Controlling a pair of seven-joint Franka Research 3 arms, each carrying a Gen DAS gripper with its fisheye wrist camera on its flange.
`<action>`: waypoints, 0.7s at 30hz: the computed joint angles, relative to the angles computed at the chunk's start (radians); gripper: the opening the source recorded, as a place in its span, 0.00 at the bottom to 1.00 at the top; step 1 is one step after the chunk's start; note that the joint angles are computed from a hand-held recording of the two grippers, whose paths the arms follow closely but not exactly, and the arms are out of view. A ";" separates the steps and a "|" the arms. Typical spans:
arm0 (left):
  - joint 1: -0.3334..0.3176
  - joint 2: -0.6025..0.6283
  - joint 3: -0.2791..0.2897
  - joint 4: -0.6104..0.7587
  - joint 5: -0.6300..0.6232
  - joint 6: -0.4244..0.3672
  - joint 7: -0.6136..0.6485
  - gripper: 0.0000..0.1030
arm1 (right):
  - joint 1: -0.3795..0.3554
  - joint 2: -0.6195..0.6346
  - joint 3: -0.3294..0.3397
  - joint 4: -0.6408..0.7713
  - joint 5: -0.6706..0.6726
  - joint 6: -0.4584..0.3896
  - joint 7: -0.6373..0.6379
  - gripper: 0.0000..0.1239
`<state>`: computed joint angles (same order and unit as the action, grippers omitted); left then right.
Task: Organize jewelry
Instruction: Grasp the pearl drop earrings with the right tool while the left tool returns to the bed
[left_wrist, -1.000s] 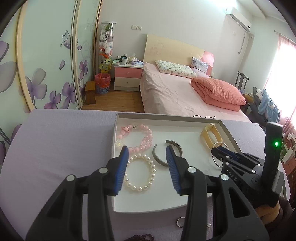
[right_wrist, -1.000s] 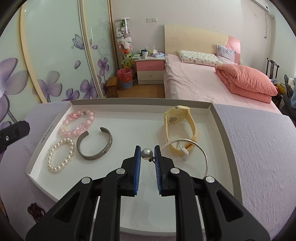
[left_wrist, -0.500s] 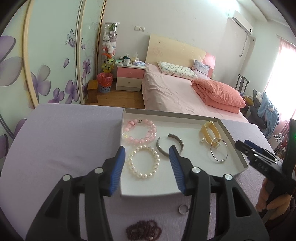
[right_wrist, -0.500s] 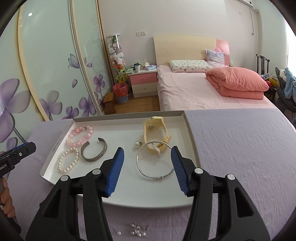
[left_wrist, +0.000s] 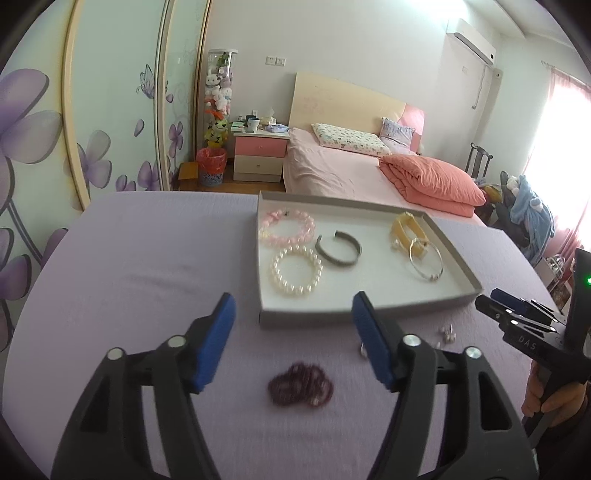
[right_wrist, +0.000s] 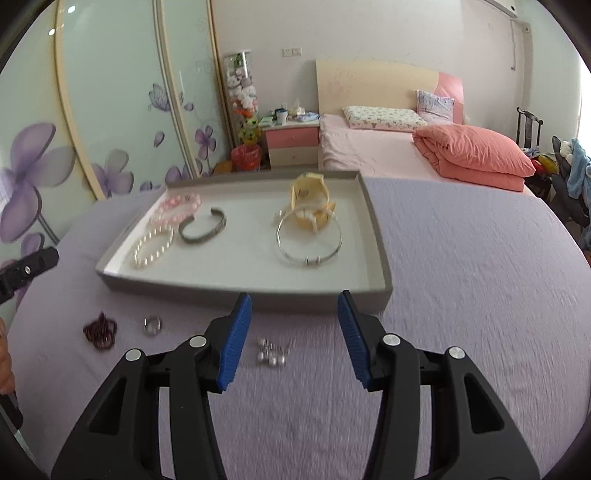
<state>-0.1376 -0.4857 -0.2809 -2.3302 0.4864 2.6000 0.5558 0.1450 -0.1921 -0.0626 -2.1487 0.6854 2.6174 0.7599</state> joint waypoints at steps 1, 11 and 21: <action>-0.004 -0.013 -0.002 -0.014 0.001 0.000 -0.002 0.69 | -0.002 -0.010 0.002 -0.014 -0.011 -0.002 0.000 0.41; -0.055 -0.105 -0.006 -0.139 -0.047 -0.012 -0.003 0.71 | -0.007 -0.062 0.019 -0.109 -0.125 -0.041 0.037 0.41; -0.059 -0.128 -0.001 -0.176 -0.066 0.006 0.000 0.71 | 0.001 -0.048 0.044 -0.108 -0.217 -0.039 0.135 0.41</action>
